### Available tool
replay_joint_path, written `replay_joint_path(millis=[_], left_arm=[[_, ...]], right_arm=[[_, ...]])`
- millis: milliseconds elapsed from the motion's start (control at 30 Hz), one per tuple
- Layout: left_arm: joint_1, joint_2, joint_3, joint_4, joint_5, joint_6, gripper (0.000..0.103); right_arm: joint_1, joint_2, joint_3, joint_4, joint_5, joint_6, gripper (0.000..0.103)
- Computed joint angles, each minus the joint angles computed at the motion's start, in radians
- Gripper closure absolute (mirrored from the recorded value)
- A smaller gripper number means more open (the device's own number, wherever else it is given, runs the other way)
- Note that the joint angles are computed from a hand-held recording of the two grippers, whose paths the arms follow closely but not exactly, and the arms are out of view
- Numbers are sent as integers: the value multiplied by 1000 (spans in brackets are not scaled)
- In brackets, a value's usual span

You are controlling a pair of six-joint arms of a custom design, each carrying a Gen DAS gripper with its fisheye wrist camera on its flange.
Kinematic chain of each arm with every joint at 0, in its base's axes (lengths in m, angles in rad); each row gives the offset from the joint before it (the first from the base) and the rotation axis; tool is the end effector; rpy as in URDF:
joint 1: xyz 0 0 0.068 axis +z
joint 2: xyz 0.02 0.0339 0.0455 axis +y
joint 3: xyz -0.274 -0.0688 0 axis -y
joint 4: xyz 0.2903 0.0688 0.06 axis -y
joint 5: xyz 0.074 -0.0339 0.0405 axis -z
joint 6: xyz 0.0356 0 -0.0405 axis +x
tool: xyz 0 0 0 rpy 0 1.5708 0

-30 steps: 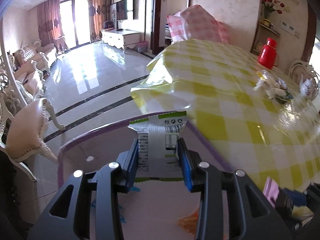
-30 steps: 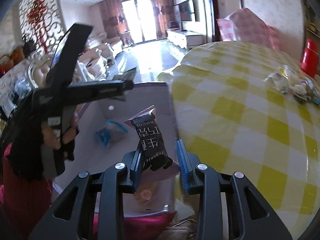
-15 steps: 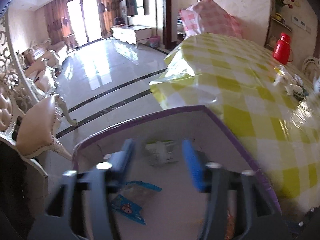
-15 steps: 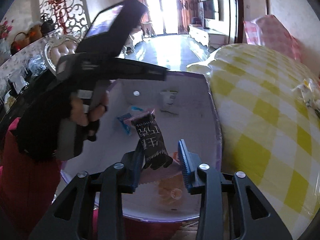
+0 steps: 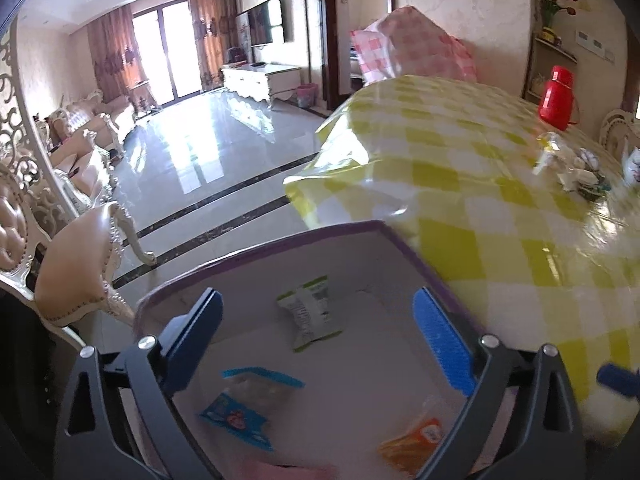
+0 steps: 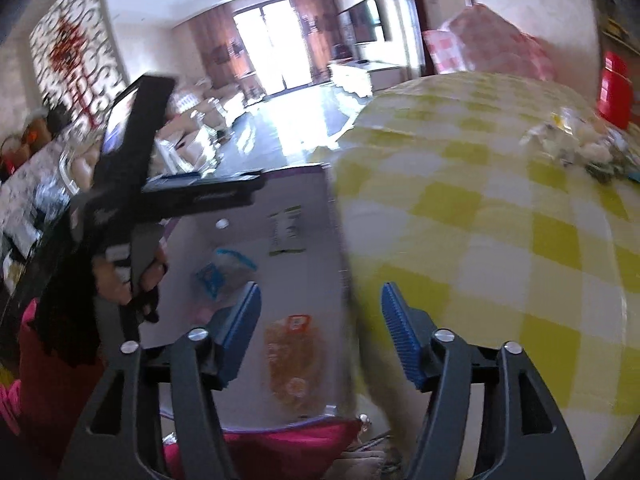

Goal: Organize snacks
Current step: 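Move both open tools back toward the remaining snack pile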

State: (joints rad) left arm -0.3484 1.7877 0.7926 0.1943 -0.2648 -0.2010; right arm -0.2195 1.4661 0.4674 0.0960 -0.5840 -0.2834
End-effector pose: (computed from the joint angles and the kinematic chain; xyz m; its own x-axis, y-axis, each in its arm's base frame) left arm 0.3442 -0.1151 0.0924 -0.6928 0.0466 -0.7196 0.0203 0.9988 0.0451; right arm 0.2612 -0.0382 0.0930 -0.6932 -0.0844 -0.7158 -0.3599 0.9010 0.2423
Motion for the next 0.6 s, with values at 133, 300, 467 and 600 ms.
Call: replay_joint_path(millis=[133, 300, 467, 600], left_arm=[[-64, 12, 25, -7, -34, 0, 4], [-149, 39, 95, -54, -52, 0, 2], [-243, 100, 204, -114, -97, 33, 2], [-302, 179, 338, -189, -75, 34, 2]], right_arm=[[-124, 48, 45, -25, -50, -15, 40], [-260, 122, 110, -42, -98, -15, 31], [-374, 197, 176, -59, -128, -15, 23], [-459, 235, 225, -86, -153, -20, 15]])
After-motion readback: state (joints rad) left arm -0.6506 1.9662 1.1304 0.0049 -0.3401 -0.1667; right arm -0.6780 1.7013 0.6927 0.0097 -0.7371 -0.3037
